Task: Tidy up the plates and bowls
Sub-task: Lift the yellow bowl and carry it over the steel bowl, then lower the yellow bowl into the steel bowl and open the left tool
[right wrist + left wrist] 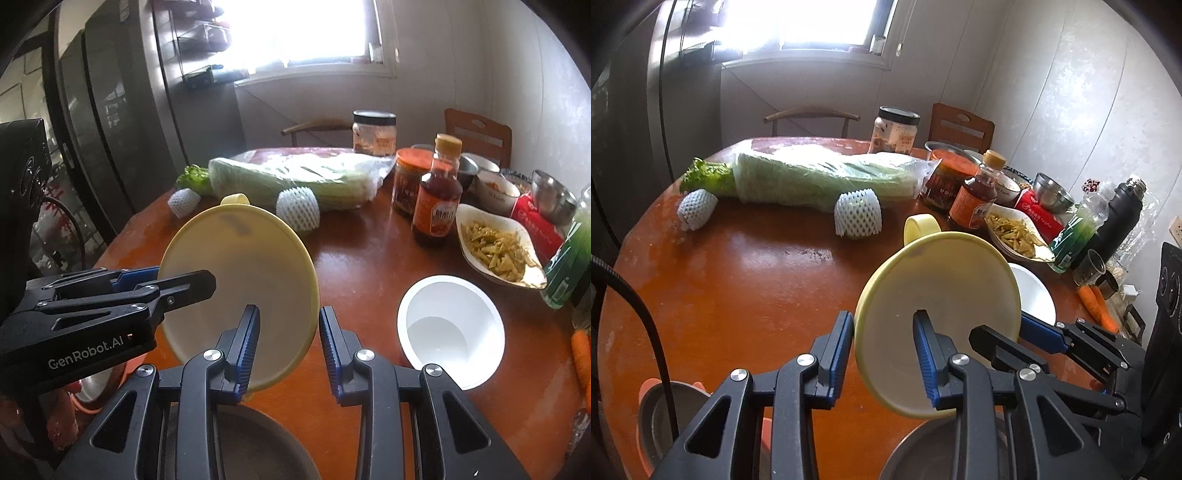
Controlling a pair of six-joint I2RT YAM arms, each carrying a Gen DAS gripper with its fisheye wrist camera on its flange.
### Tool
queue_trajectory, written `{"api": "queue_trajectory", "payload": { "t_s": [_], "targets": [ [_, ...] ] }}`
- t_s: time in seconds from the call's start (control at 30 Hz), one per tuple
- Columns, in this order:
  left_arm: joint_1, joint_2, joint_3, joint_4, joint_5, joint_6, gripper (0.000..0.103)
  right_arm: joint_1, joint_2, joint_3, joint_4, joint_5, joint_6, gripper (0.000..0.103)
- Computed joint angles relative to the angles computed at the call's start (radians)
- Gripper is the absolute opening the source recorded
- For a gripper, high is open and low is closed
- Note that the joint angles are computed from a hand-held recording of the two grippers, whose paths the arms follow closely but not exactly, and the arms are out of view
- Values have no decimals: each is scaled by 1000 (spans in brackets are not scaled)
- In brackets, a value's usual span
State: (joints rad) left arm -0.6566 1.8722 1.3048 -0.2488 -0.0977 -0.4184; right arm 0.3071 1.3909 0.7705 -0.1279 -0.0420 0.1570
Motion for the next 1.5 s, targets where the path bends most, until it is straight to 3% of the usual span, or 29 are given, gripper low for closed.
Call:
{"api": "queue_trajectory", "payload": {
  "t_s": [0.73, 1.03, 1.5],
  "targets": [
    [-144, -190, -176, 5, -138, -40, 34, 102, -325, -194, -80, 88, 63, 35],
    [-199, -215, -229, 9, -174, -66, 34, 124, -465, -280, -128, 98, 82, 35],
    [-253, -197, -308, 35, -189, -111, 34, 201, -548, -397, -148, 135, 135, 35]
  ]
}}
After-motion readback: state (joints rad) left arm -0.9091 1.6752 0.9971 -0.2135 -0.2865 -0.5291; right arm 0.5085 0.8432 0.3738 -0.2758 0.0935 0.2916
